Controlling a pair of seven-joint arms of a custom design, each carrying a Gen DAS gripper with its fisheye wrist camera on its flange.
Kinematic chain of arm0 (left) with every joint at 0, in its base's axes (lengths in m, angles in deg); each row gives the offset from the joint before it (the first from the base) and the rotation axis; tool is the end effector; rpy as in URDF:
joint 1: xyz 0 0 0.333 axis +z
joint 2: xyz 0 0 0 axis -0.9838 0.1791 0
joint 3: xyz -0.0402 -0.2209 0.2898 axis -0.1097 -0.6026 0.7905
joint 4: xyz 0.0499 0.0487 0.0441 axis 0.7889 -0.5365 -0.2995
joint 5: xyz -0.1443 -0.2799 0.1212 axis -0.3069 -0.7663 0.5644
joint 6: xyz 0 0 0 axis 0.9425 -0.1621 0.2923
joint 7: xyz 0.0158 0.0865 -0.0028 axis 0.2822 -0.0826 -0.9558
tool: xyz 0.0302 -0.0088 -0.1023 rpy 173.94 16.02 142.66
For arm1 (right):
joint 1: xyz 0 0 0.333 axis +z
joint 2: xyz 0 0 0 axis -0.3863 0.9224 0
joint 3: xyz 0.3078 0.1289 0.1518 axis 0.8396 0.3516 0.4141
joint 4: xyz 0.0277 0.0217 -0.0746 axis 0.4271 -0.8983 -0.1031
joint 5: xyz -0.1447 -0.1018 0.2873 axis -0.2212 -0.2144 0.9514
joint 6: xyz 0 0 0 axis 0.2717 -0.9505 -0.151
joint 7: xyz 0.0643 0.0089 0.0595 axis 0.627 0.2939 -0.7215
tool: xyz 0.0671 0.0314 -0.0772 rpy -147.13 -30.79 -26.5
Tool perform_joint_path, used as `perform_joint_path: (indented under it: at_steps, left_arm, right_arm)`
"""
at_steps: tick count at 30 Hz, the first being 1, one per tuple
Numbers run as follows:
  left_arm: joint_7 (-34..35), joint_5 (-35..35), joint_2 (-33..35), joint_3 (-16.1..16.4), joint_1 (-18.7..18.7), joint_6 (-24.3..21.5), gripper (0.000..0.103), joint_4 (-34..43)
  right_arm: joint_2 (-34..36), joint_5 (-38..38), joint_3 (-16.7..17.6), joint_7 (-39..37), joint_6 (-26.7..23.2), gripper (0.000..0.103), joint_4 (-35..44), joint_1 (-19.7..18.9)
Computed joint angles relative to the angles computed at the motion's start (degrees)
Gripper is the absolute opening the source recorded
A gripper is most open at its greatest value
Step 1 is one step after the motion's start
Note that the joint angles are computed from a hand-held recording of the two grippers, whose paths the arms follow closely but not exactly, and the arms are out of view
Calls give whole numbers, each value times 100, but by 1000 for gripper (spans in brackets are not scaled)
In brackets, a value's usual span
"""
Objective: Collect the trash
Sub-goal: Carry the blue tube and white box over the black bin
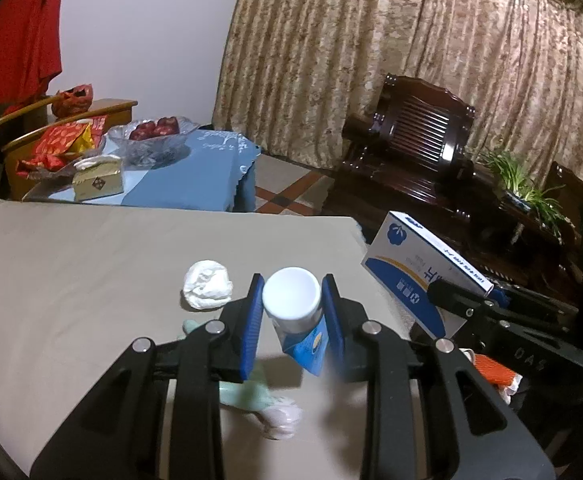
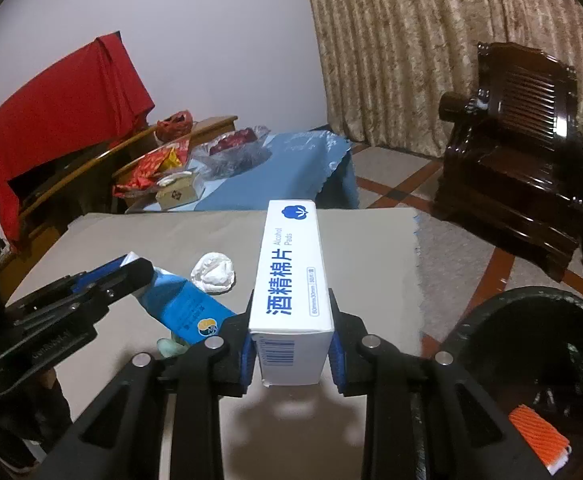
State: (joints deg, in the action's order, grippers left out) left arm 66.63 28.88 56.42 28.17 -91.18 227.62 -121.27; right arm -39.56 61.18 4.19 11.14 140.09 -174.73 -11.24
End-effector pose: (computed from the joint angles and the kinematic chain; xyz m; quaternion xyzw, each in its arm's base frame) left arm 0.6041 -0.2030 0.5216 -0.6624 0.5753 -0.3815 0.2910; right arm 0.6649 0.1877 0.5196 -0.7333 0.4930 -0.1588 0.4405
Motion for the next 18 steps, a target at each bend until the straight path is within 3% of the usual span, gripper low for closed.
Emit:
perform_joint_path:
  at_steps: [6,18]
  left_arm:
    - [49,-12,10,-97,-167,-37,28,117]
    - [519,-328,310,-240,-636,47,28,711]
  right_arm:
    - [-405,515,96,-459,188,29,-445,-272]
    - [-1112,1566,-243,-1293,482,29,-1187,-556]
